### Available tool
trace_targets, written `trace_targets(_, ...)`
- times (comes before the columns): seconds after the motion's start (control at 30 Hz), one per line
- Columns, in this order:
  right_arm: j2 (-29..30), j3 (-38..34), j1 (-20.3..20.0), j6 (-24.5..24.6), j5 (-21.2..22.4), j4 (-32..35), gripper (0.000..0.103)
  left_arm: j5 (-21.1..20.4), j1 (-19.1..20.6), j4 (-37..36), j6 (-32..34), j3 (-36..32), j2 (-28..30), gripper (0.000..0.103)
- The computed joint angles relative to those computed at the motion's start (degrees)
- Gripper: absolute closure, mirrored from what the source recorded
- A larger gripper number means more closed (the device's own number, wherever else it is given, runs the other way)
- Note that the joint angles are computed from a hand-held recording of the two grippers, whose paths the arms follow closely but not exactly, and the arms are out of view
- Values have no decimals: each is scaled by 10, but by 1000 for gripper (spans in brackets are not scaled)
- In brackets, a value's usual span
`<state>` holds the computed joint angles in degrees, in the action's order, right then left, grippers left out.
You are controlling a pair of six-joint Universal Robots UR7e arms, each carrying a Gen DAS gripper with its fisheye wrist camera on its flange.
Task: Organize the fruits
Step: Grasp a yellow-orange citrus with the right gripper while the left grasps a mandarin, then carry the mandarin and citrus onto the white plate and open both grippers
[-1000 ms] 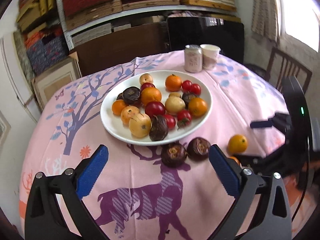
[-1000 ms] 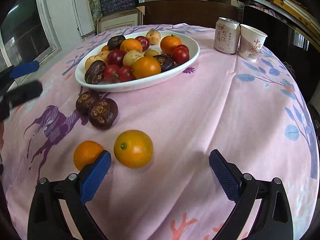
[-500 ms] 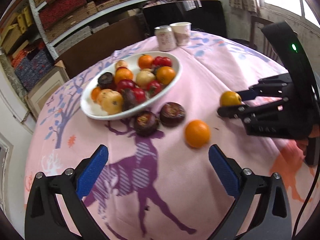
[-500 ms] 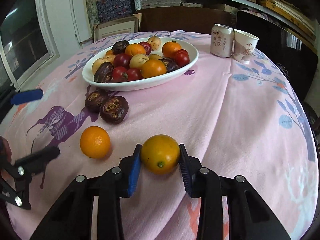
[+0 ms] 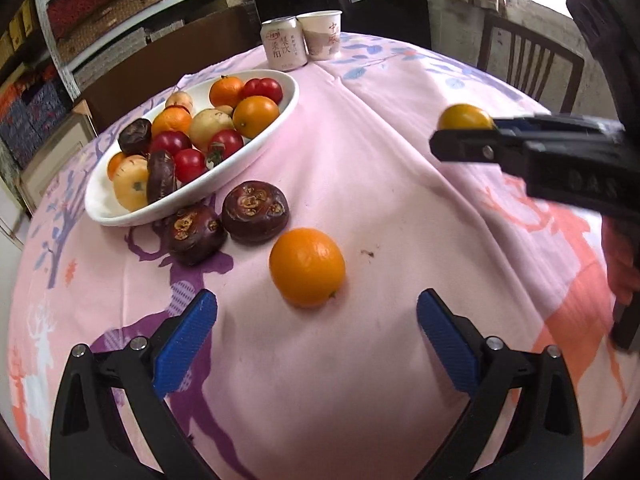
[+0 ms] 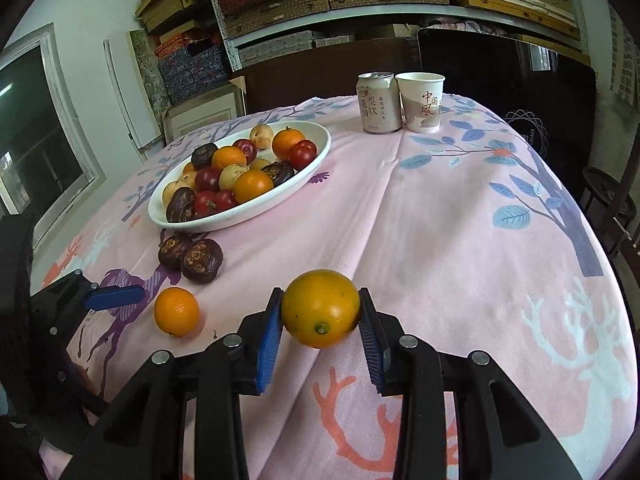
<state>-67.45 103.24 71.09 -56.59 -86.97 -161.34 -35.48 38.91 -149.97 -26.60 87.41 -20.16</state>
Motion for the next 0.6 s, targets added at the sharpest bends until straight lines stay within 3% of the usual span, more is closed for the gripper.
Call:
trace_targets(0.13, -3, 8, 0, -7, 0, -18, 66, 0, 12, -32, 12, -11, 7, 6)
trace_targets(0.2, -5, 15, 0, -9, -1, -38, 66, -1, 16, -43, 22, -14, 8, 27)
trace_targets(0.27, -6, 15, -2, -7, 1, -38, 66, -35, 23, -76, 32, -7, 2, 47)
trace_targets(0.37, -2, 12, 0, -5, -7, -39, 66, -30, 19, -87, 47, -5, 5, 65)
trace_targets(0.5, 1, 9, 1, -1, -13, -38, 66, -6, 9, -81, 62, -8, 14, 68)
trace_targets(0.6, 2, 9, 1, -1, -14, -39, 66, -14, 7, -104, 76, 1, 11, 68)
